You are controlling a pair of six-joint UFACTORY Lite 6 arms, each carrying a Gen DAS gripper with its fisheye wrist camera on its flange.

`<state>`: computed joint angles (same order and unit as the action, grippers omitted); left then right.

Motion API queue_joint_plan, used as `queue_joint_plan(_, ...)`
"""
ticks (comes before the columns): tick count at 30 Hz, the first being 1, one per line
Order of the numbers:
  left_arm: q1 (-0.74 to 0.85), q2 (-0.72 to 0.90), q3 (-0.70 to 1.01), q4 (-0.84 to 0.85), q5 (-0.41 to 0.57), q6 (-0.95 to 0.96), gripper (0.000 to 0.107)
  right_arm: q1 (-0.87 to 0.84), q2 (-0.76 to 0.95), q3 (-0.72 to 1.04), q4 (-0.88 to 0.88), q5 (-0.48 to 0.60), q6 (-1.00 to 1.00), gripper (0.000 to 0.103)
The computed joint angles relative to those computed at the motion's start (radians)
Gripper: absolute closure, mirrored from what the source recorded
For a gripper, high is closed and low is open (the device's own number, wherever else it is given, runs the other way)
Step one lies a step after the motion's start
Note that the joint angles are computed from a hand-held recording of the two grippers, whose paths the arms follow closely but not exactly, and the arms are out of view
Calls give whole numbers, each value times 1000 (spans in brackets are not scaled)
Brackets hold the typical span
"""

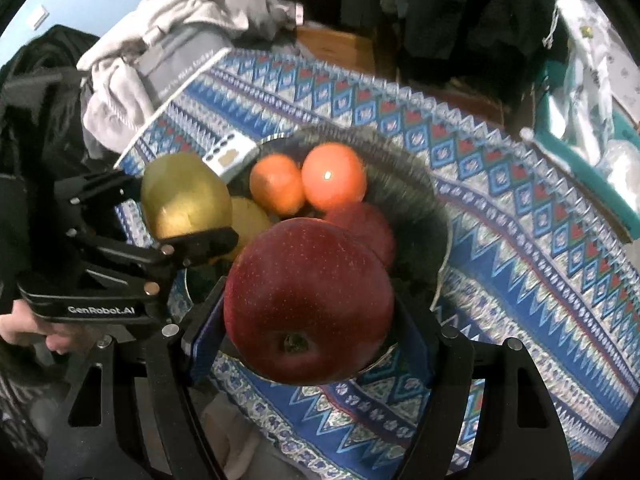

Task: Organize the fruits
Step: 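Lower the pear into the bowl and open the left tool while the right tool releases the apple there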

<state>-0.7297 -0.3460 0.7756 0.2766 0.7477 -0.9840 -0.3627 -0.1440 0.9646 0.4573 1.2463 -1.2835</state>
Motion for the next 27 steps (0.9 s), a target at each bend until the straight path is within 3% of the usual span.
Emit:
queue_joint_plan(17,42,73,-4,-112,-60,82,30,32,27,-84,-74,-81,32,25)
queue_joint_plan(23,52,102,-4,-158,-76,107,31,6,18,-46,-43,-38,13,25)
queue_joint_plan(27,17,87,21,-97,-73,60,27,-22,22,-7,-35,-24,12,25)
